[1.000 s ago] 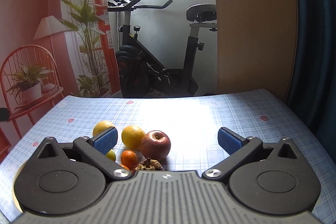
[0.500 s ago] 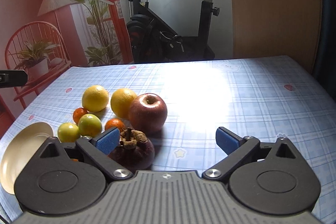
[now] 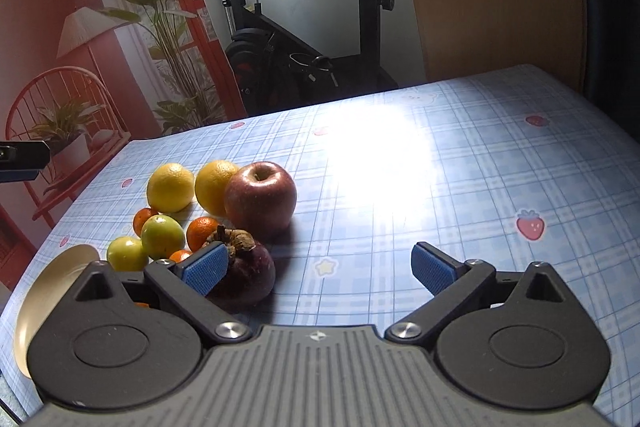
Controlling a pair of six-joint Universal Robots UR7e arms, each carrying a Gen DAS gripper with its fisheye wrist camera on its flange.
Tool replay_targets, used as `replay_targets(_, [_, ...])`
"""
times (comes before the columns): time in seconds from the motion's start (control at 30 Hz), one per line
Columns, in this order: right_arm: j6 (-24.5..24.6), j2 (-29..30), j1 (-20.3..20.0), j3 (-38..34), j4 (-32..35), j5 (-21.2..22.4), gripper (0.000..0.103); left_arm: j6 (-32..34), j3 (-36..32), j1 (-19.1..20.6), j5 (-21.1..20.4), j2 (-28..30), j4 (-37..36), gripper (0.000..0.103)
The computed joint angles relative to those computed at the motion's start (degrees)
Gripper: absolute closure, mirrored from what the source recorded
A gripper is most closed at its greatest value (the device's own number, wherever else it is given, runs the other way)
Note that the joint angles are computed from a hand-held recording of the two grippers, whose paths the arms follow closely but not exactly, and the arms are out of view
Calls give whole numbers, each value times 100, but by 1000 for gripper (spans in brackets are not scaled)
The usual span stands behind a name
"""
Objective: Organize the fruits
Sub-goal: 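Reach the left gripper to the dark purple mangosteen and close on it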
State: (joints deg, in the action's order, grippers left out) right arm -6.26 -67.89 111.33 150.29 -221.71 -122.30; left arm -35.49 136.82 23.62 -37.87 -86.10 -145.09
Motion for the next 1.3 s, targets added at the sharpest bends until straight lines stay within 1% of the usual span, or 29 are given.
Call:
replay_targets(0.07, [28, 233, 179, -54, -107, -131, 4, -273, -29, 90, -183, -163, 283, 21])
replay_targets(0.13, [-146, 516, 375, -151, -201, -301, 4, -639, -33, 136, -244, -348, 639, 21])
replay_targets(0.2, [-448, 796, 510, -238, -340, -390, 6, -877, -25, 104, -89, -492, 1022, 20])
replay_targets(0.27, [-901, 1116, 594, -313, -697, -503, 11, -1049, -48, 97, 45, -556, 1301, 20])
replay_targets(0.33, [-1198, 1297, 578, -358, -939, -531, 15, -1132, -56, 138, 55, -564, 1309, 20])
replay_targets(0.4, [-1389, 1402, 477, -341, -1184, -420, 18, -1030, -42, 170, 64, -474, 1145, 20])
replay_targets(0.47, [-1613, 1512, 372, -297, -1470, -226, 18, -676, -23, 179, 47, -283, 827, 22])
replay_targets(0.5, [-1743, 1554, 333, -294, -1544, -129, 20, -506, -26, 169, 47, -131, 678, 24])
replay_targets(0.53, [-1846, 1594, 288, -268, -1615, -8, 22, -361, -61, 175, -14, 22, 572, 29])
replay_targets(0.57, [-1946, 1625, 235, -242, -1666, 126, 25, -250, -110, 201, -97, 130, 501, 31])
replay_targets(0.63, [-2095, 1688, 137, -215, -1720, 298, 25, -76, -174, 251, -257, 371, 258, 31])
replay_targets(0.7, [-2097, 1664, 57, -218, -1619, 443, 31, 124, -178, 323, -352, 575, -102, 33])
replay_targets(0.73, [-2110, 1652, 34, -231, -1599, 483, 31, 195, -201, 354, -385, 656, -202, 37])
replay_targets(0.8, [-2083, 1578, -64, -232, -1443, 637, 31, 323, -242, 455, -487, 829, -407, 39])
replay_targets(0.83, [-2050, 1523, -113, -229, -1338, 721, 32, 409, -261, 521, -620, 899, -538, 42])
replay_targets(0.87, [-2017, 1425, -182, -214, -1183, 848, 32, 538, -272, 598, -800, 966, -723, 50])
replay_targets(0.93, [-1910, 1197, -323, -223, -710, 1060, 32, 836, -294, 773, -1231, 1125, -1169, 59])
replay_targets(1.0, [-1760, 1046, -434, -216, -376, 1204, 37, 877, -285, 844, -1511, 1269, -1434, 59])
replay_targets(1.1, [-1669, 972, -549, -143, -411, 1371, 39, 1001, -400, 1017, -1916, 1546, -1669, 59])
replay_targets(1.23, [-1699, 985, -523, -134, -447, 1338, 39, 1332, -431, 1069, -2230, 1806, -1954, 59])
replay_targets(1.3, [-1702, 993, -514, -131, -463, 1333, 39, 1427, -454, 1060, -2236, 1969, -2003, 59])
